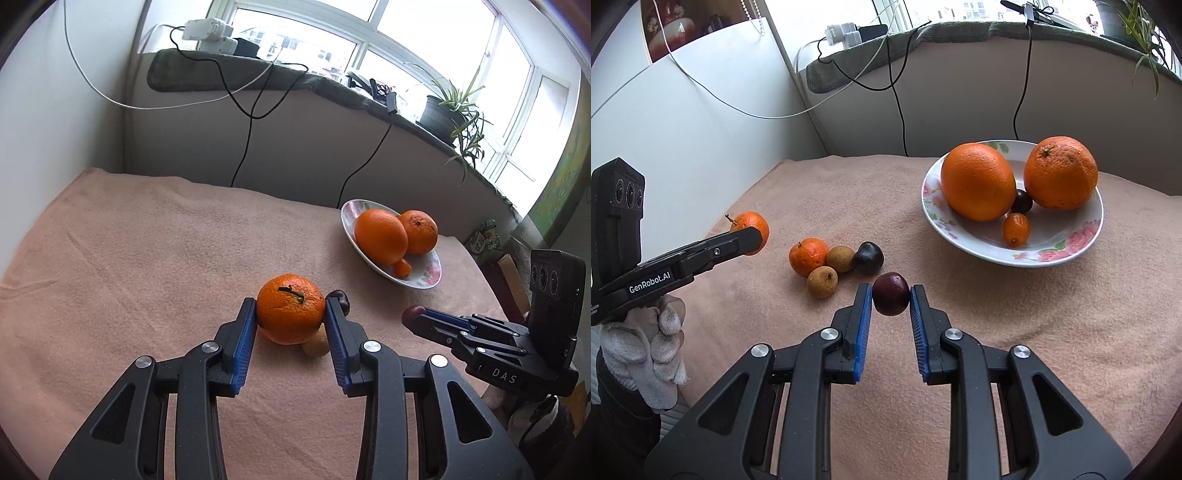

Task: Organize fruits
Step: 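Carry the tangerine and plum with both tools over the plate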

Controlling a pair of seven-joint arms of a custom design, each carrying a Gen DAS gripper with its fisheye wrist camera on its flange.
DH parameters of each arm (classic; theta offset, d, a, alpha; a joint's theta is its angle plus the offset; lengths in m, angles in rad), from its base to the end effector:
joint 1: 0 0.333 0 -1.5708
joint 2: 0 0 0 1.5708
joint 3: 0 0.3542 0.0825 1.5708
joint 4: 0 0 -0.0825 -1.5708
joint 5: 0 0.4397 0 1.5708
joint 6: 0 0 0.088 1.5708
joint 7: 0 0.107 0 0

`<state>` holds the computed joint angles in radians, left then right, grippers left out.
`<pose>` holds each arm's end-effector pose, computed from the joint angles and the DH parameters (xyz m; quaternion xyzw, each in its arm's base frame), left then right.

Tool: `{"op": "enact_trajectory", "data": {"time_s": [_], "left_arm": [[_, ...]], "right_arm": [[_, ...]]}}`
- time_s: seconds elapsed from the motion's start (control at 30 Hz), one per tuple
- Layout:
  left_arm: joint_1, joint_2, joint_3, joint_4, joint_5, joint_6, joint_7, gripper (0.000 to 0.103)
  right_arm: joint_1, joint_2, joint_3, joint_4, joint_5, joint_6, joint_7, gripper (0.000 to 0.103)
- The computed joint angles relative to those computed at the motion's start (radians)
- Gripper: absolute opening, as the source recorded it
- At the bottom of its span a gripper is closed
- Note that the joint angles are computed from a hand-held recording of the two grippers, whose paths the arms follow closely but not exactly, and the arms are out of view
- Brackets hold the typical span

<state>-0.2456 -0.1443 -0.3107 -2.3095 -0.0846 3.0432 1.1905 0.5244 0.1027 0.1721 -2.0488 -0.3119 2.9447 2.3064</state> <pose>0.4934 -0.3064 0.5128 -0.6037 0.6762 -0.4015 0.1308 0.5012 0.4409 0.4910 -0.7220 0.5705 -0.1055 0.3770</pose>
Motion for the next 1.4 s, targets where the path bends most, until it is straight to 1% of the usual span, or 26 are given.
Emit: {"op": "enact_trajectory", "data": {"time_s": [0.3,0.67,0.87,1.1,1.4], "left_arm": [[-0.048,0.022,0.003,0.034,-0.036,0.000,0.055,0.035],[-0.095,0.077,0.005,0.101,-0.075,-0.004,0.123,0.035],[-0.110,0.114,0.003,0.144,-0.060,-0.016,0.123,0.035],[-0.134,0.166,0.007,0.206,-0.035,-0.040,0.125,0.035],[-0.162,0.238,0.019,0.292,-0.022,-0.080,0.151,0.035]], "right_arm": [[-0.010,-0.057,-0.020,-0.051,-0.093,0.020,0.114,0.022],[-0.059,-0.111,-0.019,-0.095,-0.215,0.037,0.243,0.022],[-0.087,-0.132,-0.016,-0.115,-0.262,0.043,0.293,0.022],[-0.108,-0.129,-0.019,-0.113,-0.265,0.045,0.291,0.022],[-0.122,-0.117,-0.032,-0.105,-0.213,0.049,0.240,0.022]]}}
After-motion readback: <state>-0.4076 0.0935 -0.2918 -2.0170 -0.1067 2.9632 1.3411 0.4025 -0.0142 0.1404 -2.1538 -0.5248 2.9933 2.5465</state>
